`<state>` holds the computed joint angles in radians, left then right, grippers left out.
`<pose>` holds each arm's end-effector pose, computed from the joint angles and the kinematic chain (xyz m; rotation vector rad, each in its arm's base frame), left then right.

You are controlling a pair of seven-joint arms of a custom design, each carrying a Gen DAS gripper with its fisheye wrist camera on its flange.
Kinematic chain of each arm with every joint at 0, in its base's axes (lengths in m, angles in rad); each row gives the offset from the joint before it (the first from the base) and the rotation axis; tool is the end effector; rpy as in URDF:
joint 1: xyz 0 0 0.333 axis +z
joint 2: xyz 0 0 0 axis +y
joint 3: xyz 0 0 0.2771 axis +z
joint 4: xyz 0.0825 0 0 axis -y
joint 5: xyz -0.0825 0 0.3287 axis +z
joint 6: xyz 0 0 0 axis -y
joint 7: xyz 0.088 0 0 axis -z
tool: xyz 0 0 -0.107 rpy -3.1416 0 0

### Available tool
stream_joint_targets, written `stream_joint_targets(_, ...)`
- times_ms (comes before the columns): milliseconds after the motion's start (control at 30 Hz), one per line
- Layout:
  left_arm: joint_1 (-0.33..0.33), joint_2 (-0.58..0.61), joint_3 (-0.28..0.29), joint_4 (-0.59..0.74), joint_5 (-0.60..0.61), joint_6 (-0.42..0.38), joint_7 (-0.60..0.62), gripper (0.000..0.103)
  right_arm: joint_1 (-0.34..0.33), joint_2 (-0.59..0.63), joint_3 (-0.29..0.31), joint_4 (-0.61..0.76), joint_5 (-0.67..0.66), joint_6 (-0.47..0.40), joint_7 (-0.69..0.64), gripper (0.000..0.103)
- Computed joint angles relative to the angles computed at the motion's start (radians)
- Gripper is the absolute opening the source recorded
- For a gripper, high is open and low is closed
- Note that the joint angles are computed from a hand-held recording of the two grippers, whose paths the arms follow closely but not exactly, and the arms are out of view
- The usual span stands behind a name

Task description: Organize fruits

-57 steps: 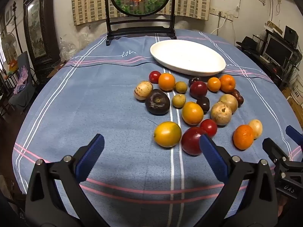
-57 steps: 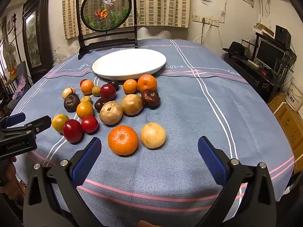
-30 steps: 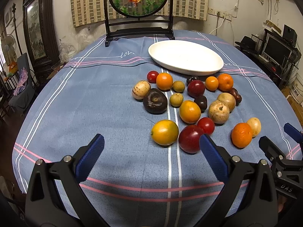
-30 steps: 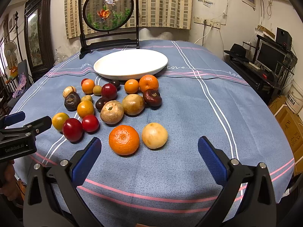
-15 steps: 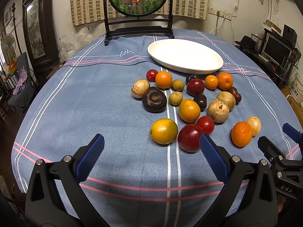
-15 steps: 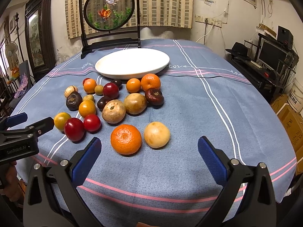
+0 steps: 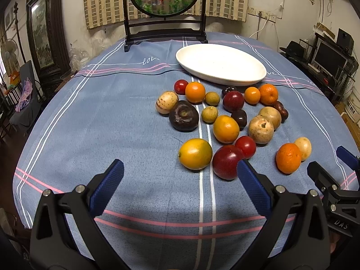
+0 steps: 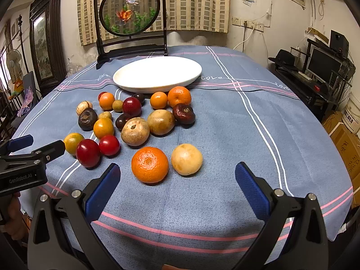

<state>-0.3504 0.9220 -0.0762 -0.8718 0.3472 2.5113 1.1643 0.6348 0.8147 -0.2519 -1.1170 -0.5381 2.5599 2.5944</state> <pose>0.6890 -0.2857 0.4203 -1.6398 1.9483 -0.7674 0.6430 0.3403 0.3966 -1.6068 1.8498 -0.8155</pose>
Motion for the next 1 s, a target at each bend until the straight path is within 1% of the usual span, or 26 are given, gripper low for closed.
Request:
stream_joint_targets(300,-0.001,0.008,0.001,0.010,0.000,-0.007,0.003,0.101,-0.004,0.007,0.006,0.008,0.011,-0.002,-0.013,0.102)
stream_joint_targets(667,-0.002,0.049,0.003,0.073,-0.014,-0.060,0.027,0.101,-0.019,0.013,0.020,0.010,0.043,-0.010,-0.072,0.102)
stream_joint_targets(700,-0.002,0.055,0.003,0.083,-0.016,-0.066,0.031,0.101,-0.020,0.011,0.020,0.007,0.043,-0.010,-0.080,0.102)
stream_joint_targets(833,-0.002,0.087,0.003,0.134,-0.029,-0.095,0.047,0.101,-0.057,-0.008,0.054,-0.030,0.092,0.013,-0.142,0.102)
stream_joint_targets(933,-0.004,0.127,0.000,0.204,-0.049,-0.130,0.071,0.101,-0.065,-0.021,0.051,-0.055,0.120,0.025,-0.141,0.102)
stream_joint_targets(1000,-0.005,0.139,0.003,0.223,-0.058,-0.136,0.080,0.101,-0.075,-0.030,0.058,-0.070,0.141,0.043,-0.146,0.102)
